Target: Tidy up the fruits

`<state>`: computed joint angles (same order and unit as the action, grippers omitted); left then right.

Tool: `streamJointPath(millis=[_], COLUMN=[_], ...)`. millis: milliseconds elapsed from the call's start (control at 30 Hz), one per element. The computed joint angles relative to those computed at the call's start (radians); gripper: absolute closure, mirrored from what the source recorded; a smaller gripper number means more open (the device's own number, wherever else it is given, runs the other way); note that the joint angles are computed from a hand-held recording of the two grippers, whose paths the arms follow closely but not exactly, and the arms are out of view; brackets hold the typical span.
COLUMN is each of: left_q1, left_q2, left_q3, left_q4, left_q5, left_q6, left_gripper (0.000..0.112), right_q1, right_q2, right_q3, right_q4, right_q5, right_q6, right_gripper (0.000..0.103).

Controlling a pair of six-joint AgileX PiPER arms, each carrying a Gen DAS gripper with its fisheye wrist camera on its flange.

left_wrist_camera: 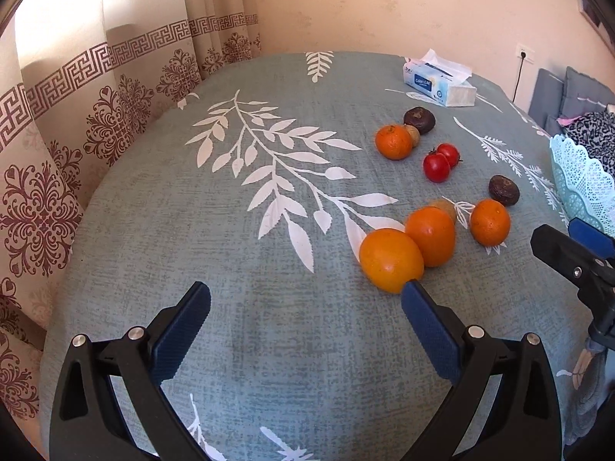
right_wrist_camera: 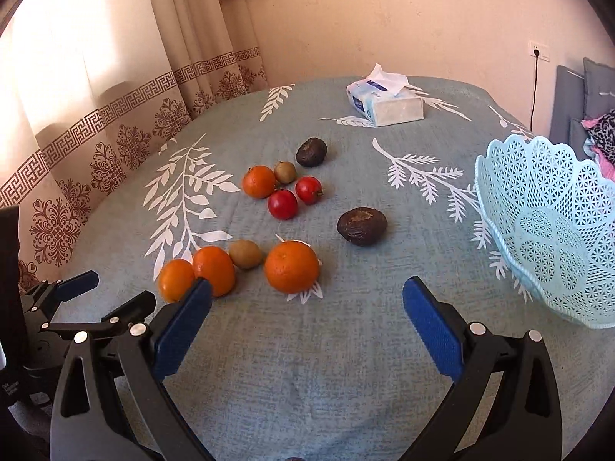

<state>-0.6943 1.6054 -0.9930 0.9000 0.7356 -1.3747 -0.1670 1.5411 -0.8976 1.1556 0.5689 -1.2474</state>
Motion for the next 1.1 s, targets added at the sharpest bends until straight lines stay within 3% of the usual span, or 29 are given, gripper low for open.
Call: streamJointPath(millis=[200,1100], left_q1=[-0.004,-0.049], left_q2=[-0.025,-0.046], left_q3=[0.027,0.059], left_q4=[0.035,0.107], left_q5=[0.002,0.024], left_q6=[-0.040,-0.121], left_gripper=[0.014,0.014], right_q1=[-0.003,0.005], right_q2=[-0.008,-0.061], right_q3=[0.027,0.083], right_q4=[0.070,0.114], right_q5=[0.005,0.002], right_q6=[-0.081,-0.160], right_gripper=[0.002,0.003])
